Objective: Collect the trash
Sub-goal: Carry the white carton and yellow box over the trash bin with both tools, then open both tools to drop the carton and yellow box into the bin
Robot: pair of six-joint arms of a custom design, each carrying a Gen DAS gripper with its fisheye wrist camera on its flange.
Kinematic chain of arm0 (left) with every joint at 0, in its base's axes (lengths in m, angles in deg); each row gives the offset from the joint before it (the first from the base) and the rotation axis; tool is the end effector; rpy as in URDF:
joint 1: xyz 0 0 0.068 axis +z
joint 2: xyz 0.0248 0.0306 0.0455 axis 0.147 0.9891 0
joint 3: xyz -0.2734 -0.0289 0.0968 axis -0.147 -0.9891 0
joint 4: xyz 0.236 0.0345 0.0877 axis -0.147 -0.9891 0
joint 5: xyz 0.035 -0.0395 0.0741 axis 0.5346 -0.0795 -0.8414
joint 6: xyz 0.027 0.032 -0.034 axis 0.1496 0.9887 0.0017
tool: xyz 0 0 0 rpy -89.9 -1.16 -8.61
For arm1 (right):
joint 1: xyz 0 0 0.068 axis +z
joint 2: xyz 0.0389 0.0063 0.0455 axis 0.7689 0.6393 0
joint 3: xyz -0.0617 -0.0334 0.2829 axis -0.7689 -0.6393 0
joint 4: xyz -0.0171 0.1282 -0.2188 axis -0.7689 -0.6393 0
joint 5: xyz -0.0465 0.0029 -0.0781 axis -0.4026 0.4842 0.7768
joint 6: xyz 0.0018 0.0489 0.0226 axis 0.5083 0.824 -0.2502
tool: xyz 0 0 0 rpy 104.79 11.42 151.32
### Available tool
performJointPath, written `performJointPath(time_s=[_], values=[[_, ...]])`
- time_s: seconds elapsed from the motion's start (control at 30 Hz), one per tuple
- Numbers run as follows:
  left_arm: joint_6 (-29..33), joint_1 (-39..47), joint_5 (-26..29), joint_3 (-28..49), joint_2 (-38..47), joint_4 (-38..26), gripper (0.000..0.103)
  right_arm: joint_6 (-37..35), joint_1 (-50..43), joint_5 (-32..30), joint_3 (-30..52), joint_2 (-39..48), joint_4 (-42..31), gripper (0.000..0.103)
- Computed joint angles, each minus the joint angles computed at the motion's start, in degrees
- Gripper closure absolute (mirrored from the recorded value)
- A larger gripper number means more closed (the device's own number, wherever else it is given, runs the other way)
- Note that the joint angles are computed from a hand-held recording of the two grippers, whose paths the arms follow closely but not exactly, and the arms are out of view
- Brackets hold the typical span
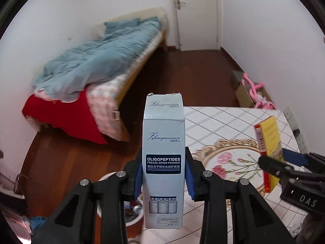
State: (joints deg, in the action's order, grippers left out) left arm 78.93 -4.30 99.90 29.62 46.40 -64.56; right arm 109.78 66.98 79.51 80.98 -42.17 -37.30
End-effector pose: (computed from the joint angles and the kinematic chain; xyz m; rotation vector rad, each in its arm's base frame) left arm 0.2158 -0.0552 0.3092 0.7649 2.2828 -0.1505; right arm 0.1221 0.0285 0.2528 0.6899 2.4074 0.1573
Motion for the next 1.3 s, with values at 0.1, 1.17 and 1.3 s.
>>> performJointPath(time_s=[0.1, 1.17, 1.3], values=[[5.58, 10.88, 5.86, 2.08, 0.17, -1.94, 0.072, 10.26, 15.88, 6.65, 5.16, 9.09, 3.29, 0.04], [7.76, 34.5, 3.04, 39.81, 65.05, -9.95, 0.008, 1.92, 12.97, -20.59, 58.52, 98.77, 18.13, 0.034], [8.57, 36.9, 2.19, 38.32, 63.17, -8.67, 0.004, 0.49, 13.53, -19.34, 61.89, 100.17, 14.64, 0.0]])
